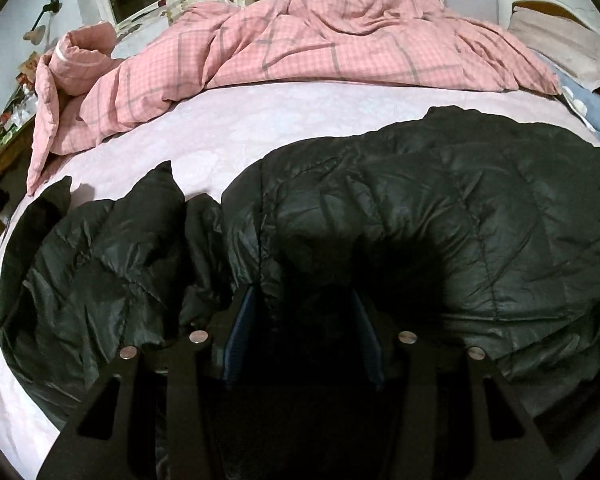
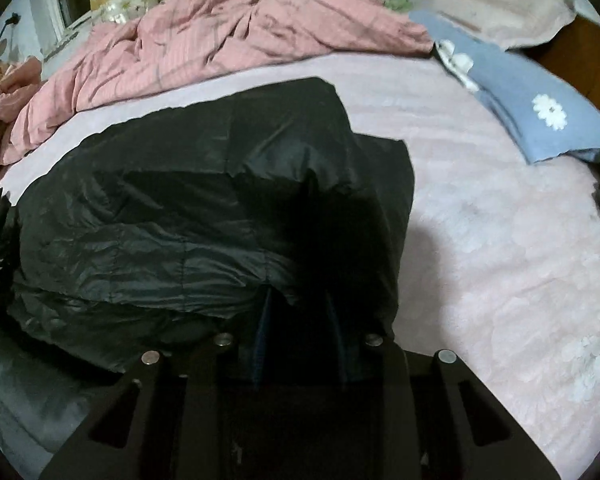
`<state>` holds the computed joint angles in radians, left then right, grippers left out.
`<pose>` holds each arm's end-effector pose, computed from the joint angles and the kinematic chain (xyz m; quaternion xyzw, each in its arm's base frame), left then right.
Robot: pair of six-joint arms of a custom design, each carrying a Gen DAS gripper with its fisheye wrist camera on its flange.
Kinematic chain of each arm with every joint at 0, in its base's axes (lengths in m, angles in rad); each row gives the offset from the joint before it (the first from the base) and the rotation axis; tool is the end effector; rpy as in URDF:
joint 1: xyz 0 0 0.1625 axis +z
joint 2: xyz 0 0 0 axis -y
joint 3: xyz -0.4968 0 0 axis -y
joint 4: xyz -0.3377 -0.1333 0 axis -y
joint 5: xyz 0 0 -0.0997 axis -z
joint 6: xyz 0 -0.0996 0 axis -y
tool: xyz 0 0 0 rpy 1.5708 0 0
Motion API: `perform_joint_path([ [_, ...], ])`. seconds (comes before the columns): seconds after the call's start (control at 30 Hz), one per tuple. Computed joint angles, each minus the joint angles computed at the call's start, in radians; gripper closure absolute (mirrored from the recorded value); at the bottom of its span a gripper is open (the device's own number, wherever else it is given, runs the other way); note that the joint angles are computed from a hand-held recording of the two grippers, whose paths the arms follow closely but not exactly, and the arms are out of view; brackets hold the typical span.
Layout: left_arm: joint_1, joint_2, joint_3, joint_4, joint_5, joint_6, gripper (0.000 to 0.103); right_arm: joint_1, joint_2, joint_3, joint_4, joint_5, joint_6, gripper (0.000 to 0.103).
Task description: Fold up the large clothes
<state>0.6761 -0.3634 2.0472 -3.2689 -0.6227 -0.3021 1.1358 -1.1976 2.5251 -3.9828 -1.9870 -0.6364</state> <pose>-0.2769 -0.4967 -0.0531 0.2567 0.8519 -0.2624 0.3736 -0.0798 -0.3925 0.3429 -0.0218 -0.8445 0.3439 0.4099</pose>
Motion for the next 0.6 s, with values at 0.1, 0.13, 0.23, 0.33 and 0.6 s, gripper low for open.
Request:
perform_joint_path([
  [0.1, -0.002, 0.008, -0.003, -0.003, 0.014, 0.007, 0.054, 0.031, -0.004, 0.066, -0.153, 0.080, -0.075, 0.075],
  [0.13, -0.001, 0.009, -0.004, -0.001, 0.018, 0.010, 0.054, 0.042, -0.020, 0.079, -0.167, 0.114, -0.083, 0.075],
  [0.23, 0.000, 0.009, -0.007, 0.009, 0.022, 0.010, 0.054, 0.110, -0.050, 0.043, -0.107, 0.064, -0.061, 0.075],
  [0.33, -0.002, 0.011, -0.011, 0.019, 0.029, 0.008, 0.054, 0.184, -0.051, -0.066, 0.082, -0.097, -0.025, 0.075],
  [0.6, -0.002, 0.011, -0.013, 0.027, 0.031, 0.005, 0.054, 0.129, 0.027, -0.228, 0.187, -0.215, 0.074, 0.075],
])
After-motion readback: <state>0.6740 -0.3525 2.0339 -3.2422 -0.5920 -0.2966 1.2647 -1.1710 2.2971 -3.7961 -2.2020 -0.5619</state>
